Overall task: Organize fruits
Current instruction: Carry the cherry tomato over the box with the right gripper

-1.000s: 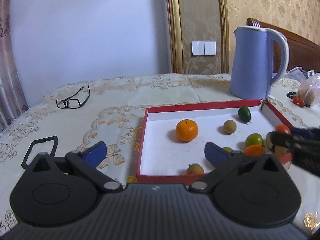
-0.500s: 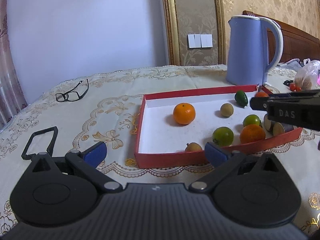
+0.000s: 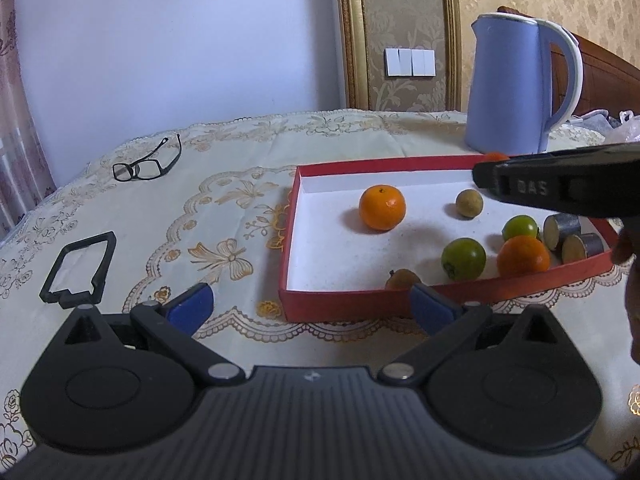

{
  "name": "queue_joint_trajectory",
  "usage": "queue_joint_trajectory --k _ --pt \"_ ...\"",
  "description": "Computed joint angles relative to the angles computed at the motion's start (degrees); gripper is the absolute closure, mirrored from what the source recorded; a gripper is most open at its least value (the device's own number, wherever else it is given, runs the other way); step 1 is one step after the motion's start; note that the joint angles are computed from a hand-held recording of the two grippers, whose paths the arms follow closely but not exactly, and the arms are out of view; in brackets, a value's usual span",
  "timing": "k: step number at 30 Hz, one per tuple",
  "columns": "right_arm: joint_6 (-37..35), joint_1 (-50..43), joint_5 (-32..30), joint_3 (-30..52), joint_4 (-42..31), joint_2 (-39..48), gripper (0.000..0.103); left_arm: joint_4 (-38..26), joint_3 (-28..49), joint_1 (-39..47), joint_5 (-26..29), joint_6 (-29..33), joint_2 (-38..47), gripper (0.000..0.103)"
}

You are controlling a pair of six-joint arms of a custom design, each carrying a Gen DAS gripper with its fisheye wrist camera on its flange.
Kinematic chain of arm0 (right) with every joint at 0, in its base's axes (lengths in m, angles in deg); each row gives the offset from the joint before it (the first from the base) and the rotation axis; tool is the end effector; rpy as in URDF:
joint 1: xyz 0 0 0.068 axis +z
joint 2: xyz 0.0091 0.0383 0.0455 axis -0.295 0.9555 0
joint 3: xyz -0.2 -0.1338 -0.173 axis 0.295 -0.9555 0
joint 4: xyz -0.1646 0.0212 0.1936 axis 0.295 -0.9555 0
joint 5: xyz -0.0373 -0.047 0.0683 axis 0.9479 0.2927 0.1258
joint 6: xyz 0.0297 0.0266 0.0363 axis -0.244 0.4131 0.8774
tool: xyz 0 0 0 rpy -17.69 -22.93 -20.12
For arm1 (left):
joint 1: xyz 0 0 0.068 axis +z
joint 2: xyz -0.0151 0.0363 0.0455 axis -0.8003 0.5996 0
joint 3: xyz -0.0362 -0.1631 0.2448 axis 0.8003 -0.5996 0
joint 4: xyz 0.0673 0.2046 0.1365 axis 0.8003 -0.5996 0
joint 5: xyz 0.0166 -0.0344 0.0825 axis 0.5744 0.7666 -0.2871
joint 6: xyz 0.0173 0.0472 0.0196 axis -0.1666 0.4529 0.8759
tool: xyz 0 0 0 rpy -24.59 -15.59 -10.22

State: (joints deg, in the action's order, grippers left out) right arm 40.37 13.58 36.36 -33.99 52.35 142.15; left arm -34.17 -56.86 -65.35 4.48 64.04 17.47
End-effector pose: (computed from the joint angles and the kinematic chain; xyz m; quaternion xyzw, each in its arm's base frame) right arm 0.3098 0.1781 0.1598 -0.1779 0.8304 0.0836 0.5214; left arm 0.2203 -0.0355 0.1711 -0.0326 0.8779 0.0747 0.4719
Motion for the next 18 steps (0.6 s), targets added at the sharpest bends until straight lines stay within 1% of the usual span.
queue_joint_trajectory --k 12,18 --pt "0.41 -0.05 1.01 6.51 -4.43 4.48 0.078 -0.82 0.52 0.30 0.91 -0.33 0.54 0.000" --pt "1.38 0.11 1.35 8.09 -5.55 5.64 0.078 -1.47 0.83 0.77 1.80 -0.64 0.79 0.000"
